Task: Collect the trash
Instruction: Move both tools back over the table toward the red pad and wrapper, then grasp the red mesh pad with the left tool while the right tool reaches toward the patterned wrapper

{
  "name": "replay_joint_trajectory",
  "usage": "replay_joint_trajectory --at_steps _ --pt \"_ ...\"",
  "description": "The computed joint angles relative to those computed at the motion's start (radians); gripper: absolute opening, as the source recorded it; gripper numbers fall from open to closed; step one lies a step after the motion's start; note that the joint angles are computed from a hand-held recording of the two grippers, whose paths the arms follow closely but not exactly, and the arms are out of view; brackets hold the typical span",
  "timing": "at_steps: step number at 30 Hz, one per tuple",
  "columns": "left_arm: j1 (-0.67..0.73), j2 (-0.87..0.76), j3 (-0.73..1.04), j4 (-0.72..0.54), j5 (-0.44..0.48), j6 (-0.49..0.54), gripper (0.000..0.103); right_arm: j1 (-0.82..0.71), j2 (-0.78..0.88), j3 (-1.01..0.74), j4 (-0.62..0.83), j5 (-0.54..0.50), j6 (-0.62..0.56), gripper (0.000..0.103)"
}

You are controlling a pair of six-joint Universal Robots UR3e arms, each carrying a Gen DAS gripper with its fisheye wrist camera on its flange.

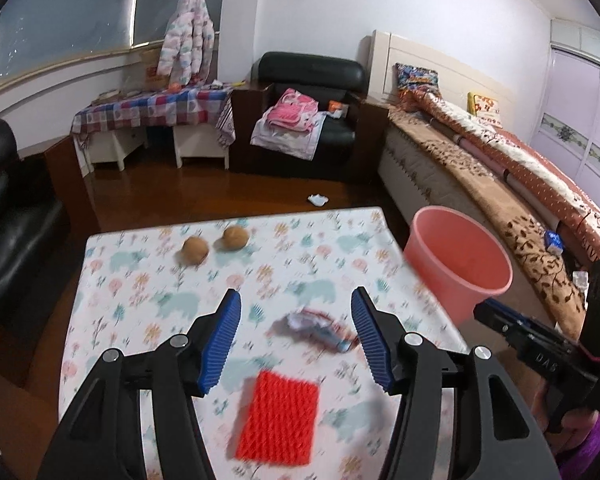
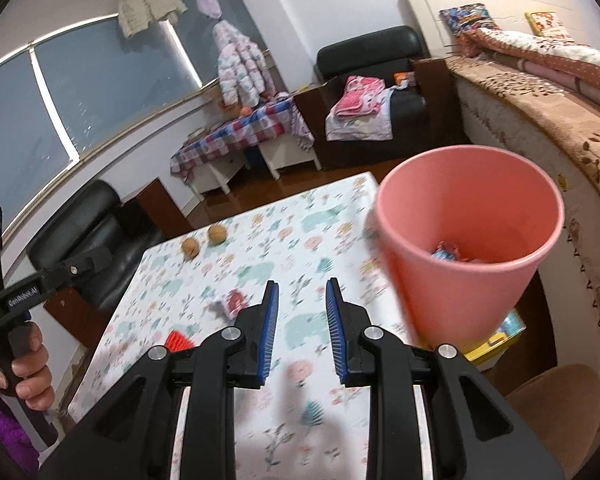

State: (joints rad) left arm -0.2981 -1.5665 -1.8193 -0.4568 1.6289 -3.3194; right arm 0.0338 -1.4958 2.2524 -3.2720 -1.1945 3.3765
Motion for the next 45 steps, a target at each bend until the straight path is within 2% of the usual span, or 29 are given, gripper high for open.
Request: replay_joint_trajectory --at_steps 6,13,14,17,20,25,28,30,32,34,35,38,41,45 --pt "0.02 0.053 -0.129 0.009 -0.023 0.033 0.057 0.084 0.028 -0.015 0.002 -0.004 -0.02 0.025" --pt "0.062 0.064 -0.256 0.03 -0.08 0.044 0.057 0.13 0.043 -0.052 0.074 0.03 -0.033 0.026" --pt "0.066 0.06 -0.267 0.032 -0.083 0.048 0.057 0.135 0.043 -0.061 0.09 0.037 -0.039 0.027" --pt "0.084 0.043 -0.292 0.04 -0.103 0.051 0.057 0.147 0.042 -0.076 0.113 0.067 -0.063 0.042" --pt "0.114 0.027 -0.305 0.042 -0.14 0.056 0.057 0.155 0.043 -0.084 0.113 0.088 -0.083 0.042" --pt "0.12 -0.01 -0.309 0.07 -0.166 0.071 0.057 0.197 0.066 -0.144 0.185 0.035 -0.094 0.042" --pt "0.116 -0.04 -0.299 0.064 -0.18 0.085 0.056 0.184 0.083 -0.158 0.206 0.066 -0.093 0.042" --pt "0.118 -0.054 -0.296 0.061 -0.196 0.092 0.048 0.19 0.103 -0.19 0.253 0.061 -0.101 0.042" --pt "0.122 -0.058 -0.305 0.077 -0.209 0.103 0.033 0.208 0.131 -0.236 0.307 0.035 -0.104 0.042" --pt "0.132 -0.05 -0.32 0.093 -0.23 0.115 0.024 0.214 0.155 -0.264 0.326 0.033 -0.11 0.042" --pt "0.135 -0.045 -0.328 0.104 -0.229 0.119 0.014 0.221 0.169 -0.28 0.329 0.023 -0.11 0.042" --pt "0.169 -0.008 -0.363 0.124 -0.25 0.128 0.011 0.224 0.212 -0.335 0.335 0.017 -0.109 0.042" --pt "0.22 0.035 -0.401 0.14 -0.274 0.119 0.01 0.246 0.264 -0.416 0.371 -0.035 -0.127 0.043" --pt "0.274 0.071 -0.427 0.146 -0.299 0.102 0.01 0.266 0.355 -0.558 0.434 -0.071 -0.173 0.052"
